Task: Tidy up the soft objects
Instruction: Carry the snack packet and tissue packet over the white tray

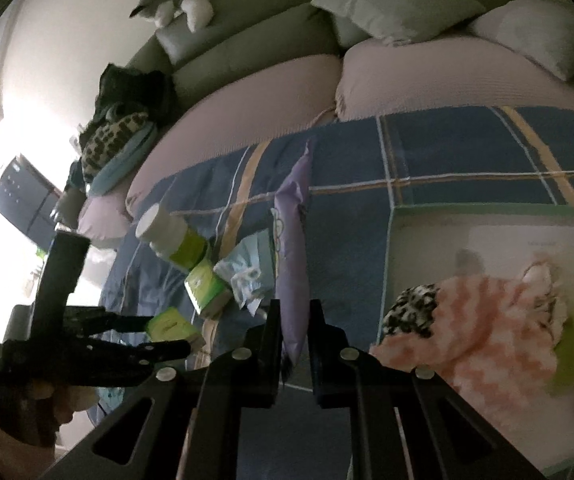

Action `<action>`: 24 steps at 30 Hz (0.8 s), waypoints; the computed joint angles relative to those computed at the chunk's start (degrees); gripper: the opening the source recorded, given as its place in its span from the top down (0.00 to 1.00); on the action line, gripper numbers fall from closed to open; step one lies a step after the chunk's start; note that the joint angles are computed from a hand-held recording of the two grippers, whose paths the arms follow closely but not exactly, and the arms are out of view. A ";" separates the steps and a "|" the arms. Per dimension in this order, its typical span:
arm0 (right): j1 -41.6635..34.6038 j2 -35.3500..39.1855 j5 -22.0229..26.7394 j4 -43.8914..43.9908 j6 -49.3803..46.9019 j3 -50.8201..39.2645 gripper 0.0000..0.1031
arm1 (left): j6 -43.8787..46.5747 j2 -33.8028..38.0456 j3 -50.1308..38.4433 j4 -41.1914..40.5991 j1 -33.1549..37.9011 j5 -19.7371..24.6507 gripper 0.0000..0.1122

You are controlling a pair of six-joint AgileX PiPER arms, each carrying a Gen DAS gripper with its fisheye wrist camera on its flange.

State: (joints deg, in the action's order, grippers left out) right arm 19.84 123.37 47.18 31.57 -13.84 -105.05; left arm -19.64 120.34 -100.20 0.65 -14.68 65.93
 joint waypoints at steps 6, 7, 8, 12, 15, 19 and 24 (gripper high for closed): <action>-2.02 -2.59 -2.00 1.46 -0.49 2.18 0.88 | -6.03 -4.52 -0.37 3.41 -3.66 -3.46 0.41; -2.24 -2.85 -2.33 1.27 -0.29 2.28 0.88 | -7.10 -4.68 -0.85 3.54 -4.27 -4.08 0.41; -2.61 -3.13 -2.62 1.19 -0.10 2.43 0.88 | -8.57 -4.97 -1.52 4.06 -5.17 -4.87 0.41; -3.89 -3.89 -3.29 1.78 -0.04 3.28 0.88 | -13.34 -4.33 -4.98 7.07 -8.47 -6.15 0.41; -4.97 -5.02 -4.25 0.75 0.73 4.25 0.88 | -15.49 -1.61 -10.33 7.27 -10.39 -6.21 0.41; -7.89 -6.12 -4.65 2.21 -0.22 5.68 0.88 | -17.39 2.14 -16.48 6.57 -12.98 -6.99 0.41; -11.62 -7.74 -6.55 -2.68 4.13 7.22 0.88 | -19.15 8.84 -28.47 8.12 -15.87 -4.04 0.41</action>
State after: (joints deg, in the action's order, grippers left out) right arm 8.21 115.63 40.63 28.89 -9.71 -97.83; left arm -38.79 129.18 -128.68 8.77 -30.55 61.89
